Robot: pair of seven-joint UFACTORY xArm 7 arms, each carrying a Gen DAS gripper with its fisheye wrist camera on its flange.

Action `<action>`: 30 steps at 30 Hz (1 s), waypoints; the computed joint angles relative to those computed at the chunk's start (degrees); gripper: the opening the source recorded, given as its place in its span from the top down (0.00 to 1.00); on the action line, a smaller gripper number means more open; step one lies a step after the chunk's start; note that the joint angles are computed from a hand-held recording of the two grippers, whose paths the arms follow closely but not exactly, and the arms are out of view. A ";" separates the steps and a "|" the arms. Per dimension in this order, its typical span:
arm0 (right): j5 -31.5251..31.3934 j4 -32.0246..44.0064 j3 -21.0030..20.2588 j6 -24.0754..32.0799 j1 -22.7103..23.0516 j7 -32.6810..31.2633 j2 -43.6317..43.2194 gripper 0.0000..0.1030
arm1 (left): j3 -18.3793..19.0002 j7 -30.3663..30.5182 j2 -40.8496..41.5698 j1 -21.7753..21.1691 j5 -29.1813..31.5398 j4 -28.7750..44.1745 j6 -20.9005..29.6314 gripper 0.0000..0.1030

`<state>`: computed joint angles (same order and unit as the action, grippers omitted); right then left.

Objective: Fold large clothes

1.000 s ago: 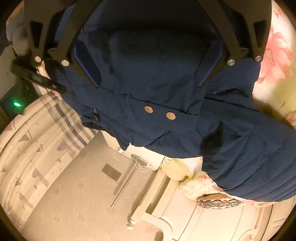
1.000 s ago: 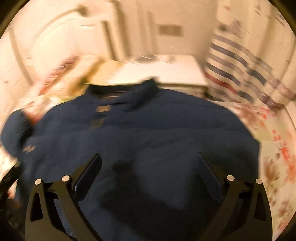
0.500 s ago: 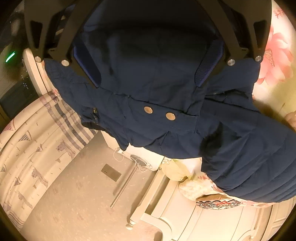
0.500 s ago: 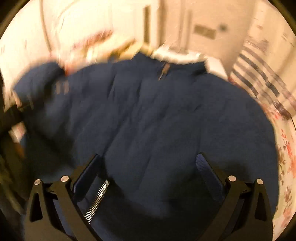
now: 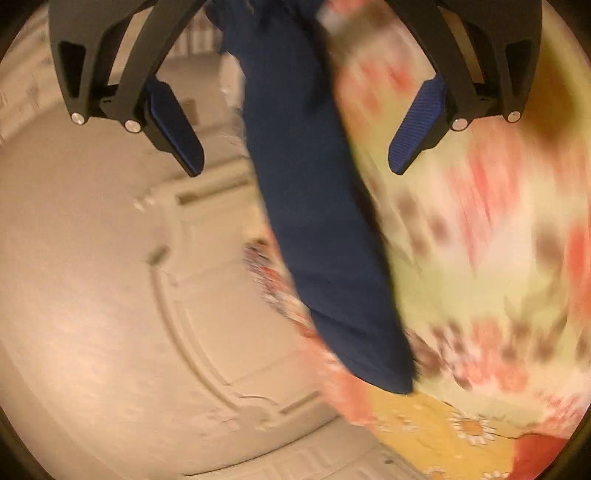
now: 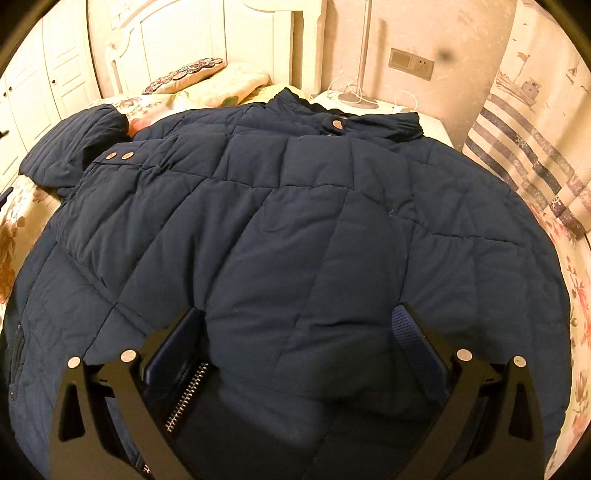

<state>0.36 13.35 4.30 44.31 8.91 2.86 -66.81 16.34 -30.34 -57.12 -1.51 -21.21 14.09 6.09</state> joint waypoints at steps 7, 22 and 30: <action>-0.16 -0.08 -0.10 -0.26 -0.01 0.02 -0.03 0.04 | 24.12 17.19 15.17 -18.56 -3.26 14.72 2.14 0.87; 7.54 -8.01 -12.25 -10.35 -11.91 7.49 -16.42 0.07 | -20.57 20.42 11.78 -25.80 11.26 14.43 -1.12 0.92; 15.25 -8.12 -22.68 -11.92 -16.94 5.04 -14.98 0.07 | -37.44 12.96 31.60 -24.48 22.97 20.86 12.39 0.37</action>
<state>15.60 5.23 -18.38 32.39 -8.03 7.90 -81.79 -21.10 -17.38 -25.52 -25.99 1.76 34.96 18.47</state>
